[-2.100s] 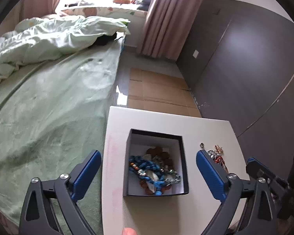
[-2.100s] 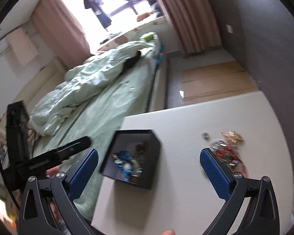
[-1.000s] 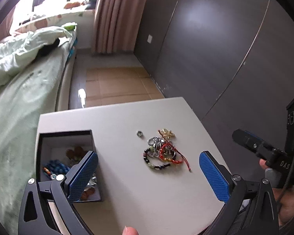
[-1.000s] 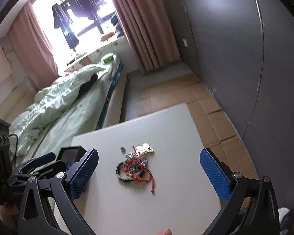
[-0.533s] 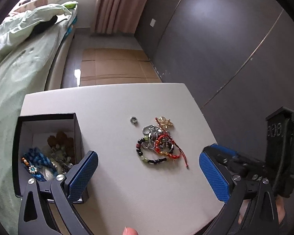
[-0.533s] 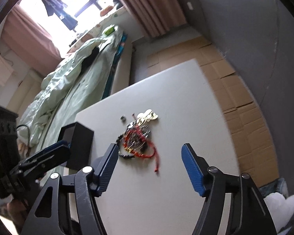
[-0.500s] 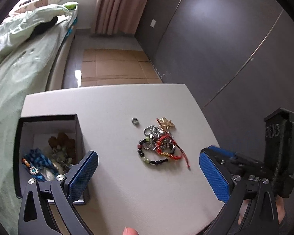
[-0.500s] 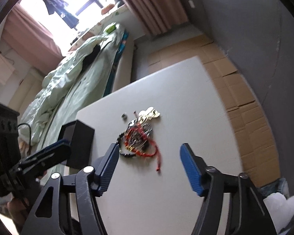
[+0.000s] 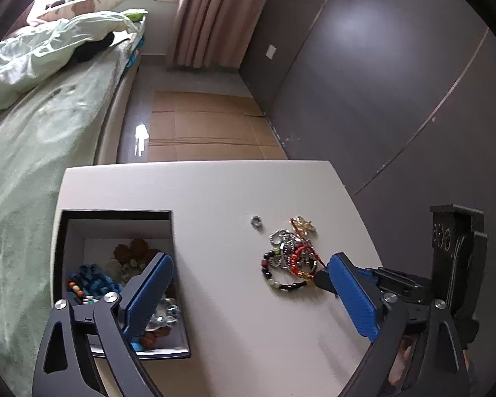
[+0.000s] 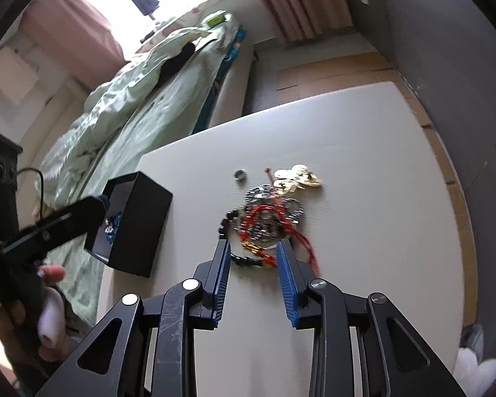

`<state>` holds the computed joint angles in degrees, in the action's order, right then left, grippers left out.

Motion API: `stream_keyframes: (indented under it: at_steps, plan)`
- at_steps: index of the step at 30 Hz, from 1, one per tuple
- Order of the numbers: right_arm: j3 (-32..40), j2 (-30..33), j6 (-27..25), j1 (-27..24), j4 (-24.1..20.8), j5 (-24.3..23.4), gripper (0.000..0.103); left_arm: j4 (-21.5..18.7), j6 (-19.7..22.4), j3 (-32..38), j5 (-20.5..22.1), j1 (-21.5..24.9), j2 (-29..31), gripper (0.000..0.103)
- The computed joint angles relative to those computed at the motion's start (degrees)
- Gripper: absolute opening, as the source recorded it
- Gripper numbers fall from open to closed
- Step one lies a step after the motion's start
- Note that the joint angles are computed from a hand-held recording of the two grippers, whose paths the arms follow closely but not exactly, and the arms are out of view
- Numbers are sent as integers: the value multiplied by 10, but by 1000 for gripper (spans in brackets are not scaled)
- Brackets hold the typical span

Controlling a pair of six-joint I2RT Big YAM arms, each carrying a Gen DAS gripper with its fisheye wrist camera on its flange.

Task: Organize jewelry
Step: 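Grasp the red string bracelet with the right gripper and pull it from the pile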

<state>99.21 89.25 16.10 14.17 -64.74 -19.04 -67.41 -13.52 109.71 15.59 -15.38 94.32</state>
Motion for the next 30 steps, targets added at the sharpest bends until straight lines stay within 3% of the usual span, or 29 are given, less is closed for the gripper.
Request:
stream_keyframes:
  at_steps: [8, 11, 15, 18, 19, 21, 30]
  plan:
    - [25, 20, -63, 31, -26, 58, 32, 4, -12, -3, 6, 22, -5, 88]
    - [31, 27, -84, 37, -39, 75, 32, 7, -20, -4, 30, 30, -5, 88]
    - [36, 36, -104, 45, -49, 101, 32, 11, -21, -3, 29, 29, -5, 88]
    - [33, 34, -105, 48, -50, 124, 21, 12, -21, -2, 32, 28, -4, 88]
    - [32, 32, -101, 46, -50, 118, 12, 11, -20, -1, 32, 28, -3, 88]
    - [32, 30, -99, 43, -55, 114, 8, 9, -19, 3, 35, 27, 1, 88]
    - [7, -5, -64, 14, -27, 75, 8, 10, -21, 12, 44, 19, 11, 87]
